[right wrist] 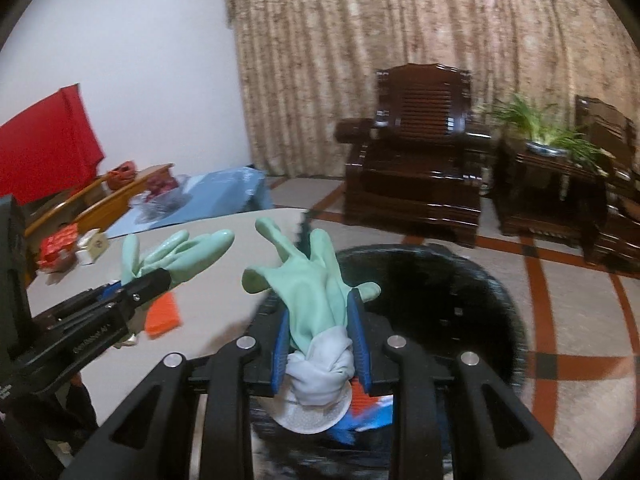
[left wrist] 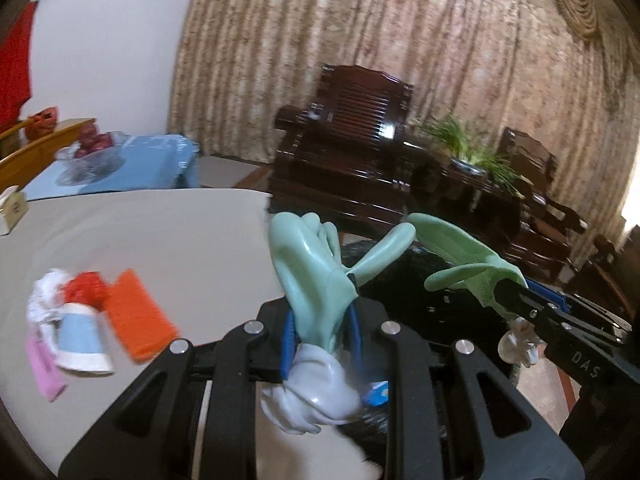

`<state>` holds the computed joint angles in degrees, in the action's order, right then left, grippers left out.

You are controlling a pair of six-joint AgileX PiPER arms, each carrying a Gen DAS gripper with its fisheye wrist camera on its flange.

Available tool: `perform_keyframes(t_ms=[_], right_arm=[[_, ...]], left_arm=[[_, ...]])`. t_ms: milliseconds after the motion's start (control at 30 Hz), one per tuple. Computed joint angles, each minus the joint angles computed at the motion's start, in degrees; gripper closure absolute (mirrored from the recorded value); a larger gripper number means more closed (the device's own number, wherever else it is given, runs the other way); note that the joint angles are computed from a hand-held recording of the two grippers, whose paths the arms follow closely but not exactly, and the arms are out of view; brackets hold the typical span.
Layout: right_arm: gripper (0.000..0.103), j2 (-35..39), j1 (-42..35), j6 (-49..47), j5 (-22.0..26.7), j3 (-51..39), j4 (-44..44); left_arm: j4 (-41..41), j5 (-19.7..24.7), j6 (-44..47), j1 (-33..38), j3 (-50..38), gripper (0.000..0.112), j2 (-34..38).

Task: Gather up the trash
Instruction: 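Carry both green gloves over the bin and open both grippers to drop them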

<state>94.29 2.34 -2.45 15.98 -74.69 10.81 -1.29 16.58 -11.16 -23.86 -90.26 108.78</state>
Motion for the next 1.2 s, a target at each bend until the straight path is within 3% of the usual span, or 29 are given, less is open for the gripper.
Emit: perform_keyframes(t_ms=[367,400,467,500,533,567,733,833,1067,1200], right_arm=[[0.076,5.13,-7.71,-4.41,0.3,-0.71,2.96],[0.073,5.44,-8.0,-4.58,0.28,-0.6,2.86],[0.067,7.09,-8.12,0.32,1.08,-1.54,-2.81],[0.053,7.28,-8.35,1.0,1.33,-1.48,-3.79],[0.044,7.51,-8.4,2.32,1.39,-1.35,-5.39],[0.041,7.34,-8.38,5.69,0.76,-0.54,-8.89],[0.006,4.68,-8.15,13.04,-1.89,4.17,-14.69],[0.006,3.06,-7.86,6.86,-3.39,5.91,-7.01],[0.006,1.34,-2.47,5.11,-3.15,4.82,-3.81],[0.006,2.11,2.25,3.65,-3.5,2.59,-1.74]], left_arm=[[-0.31,8.66,1.15,-5.7,-20.22,0.09,14.91],[-1.76,9.43,2.64,-5.69,-21.39,0.089,15.83],[-5.12,11.59,5.91,-5.62,-24.3,0.074,17.99],[-5.54,11.99,5.97,-5.62,-25.21,0.068,18.88],[-7.43,11.37,7.22,-5.36,-24.68,0.054,18.92],[-9.38,10.64,8.87,-4.94,-23.69,0.048,18.62],[-12.3,7.1,12.57,-3.46,-18.2,0.032,15.54],[-12.34,2.86,12.85,-1.96,-11.28,0.022,11.12],[-6.42,-2.22,8.1,2.99,3.56,0.021,0.59],[1.95,-4.11,1.18,7.41,11.17,0.021,-5.23]])
